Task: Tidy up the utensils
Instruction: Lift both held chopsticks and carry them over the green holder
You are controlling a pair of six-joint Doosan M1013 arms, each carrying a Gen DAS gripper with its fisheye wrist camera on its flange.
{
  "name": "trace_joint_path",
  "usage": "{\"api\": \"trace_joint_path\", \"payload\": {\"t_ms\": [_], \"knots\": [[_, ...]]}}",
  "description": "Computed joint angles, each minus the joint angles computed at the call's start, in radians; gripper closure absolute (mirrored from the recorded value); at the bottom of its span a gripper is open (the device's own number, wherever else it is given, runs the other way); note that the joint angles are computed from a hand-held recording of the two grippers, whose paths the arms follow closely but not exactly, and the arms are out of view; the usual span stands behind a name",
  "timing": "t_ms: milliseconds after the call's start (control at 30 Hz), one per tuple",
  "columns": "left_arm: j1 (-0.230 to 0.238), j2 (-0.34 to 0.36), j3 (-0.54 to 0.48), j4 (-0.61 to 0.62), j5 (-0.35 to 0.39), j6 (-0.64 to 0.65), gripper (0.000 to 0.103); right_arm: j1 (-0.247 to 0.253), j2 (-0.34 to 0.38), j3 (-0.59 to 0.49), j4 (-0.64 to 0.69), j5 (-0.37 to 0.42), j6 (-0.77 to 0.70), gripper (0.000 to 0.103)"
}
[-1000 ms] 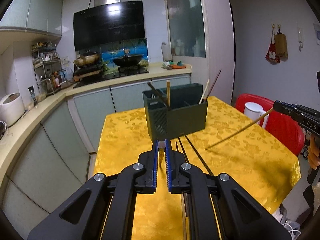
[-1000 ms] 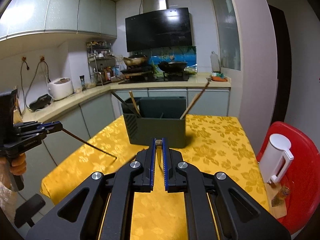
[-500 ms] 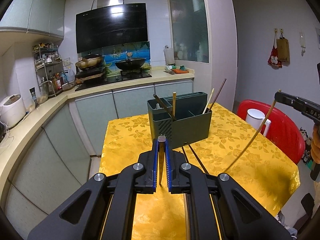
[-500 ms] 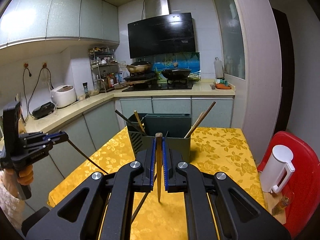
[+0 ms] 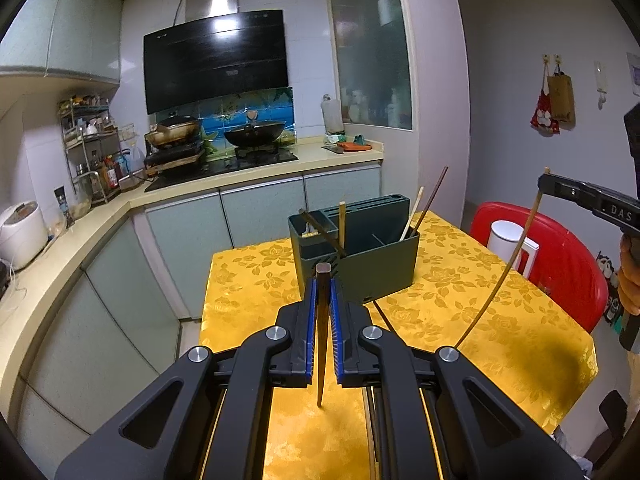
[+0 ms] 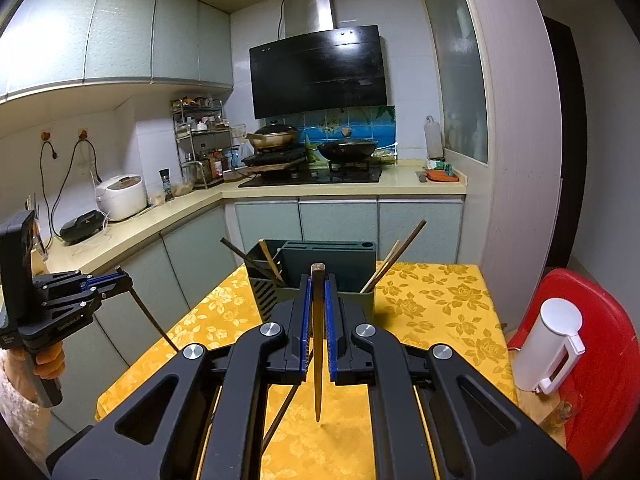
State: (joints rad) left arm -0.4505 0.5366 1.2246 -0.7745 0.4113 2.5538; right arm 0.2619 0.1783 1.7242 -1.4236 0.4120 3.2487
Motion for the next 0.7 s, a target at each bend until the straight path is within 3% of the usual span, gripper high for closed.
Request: {"api": "trace_joint_path", "payload": {"t_ms": [267,700], "knots": [[-0.01,0.017,-0.065,0.013,0.065,-0.011,0.097,-0.024,0.014,-0.033,0.053,-0.013,-0.051,0.096],[-0.044,0.069,-0.216,0.034,0.094,-0.033,0.096,-0.058,0.05,-0.13,0.113,-0.016,-0.174,0.096]]}}
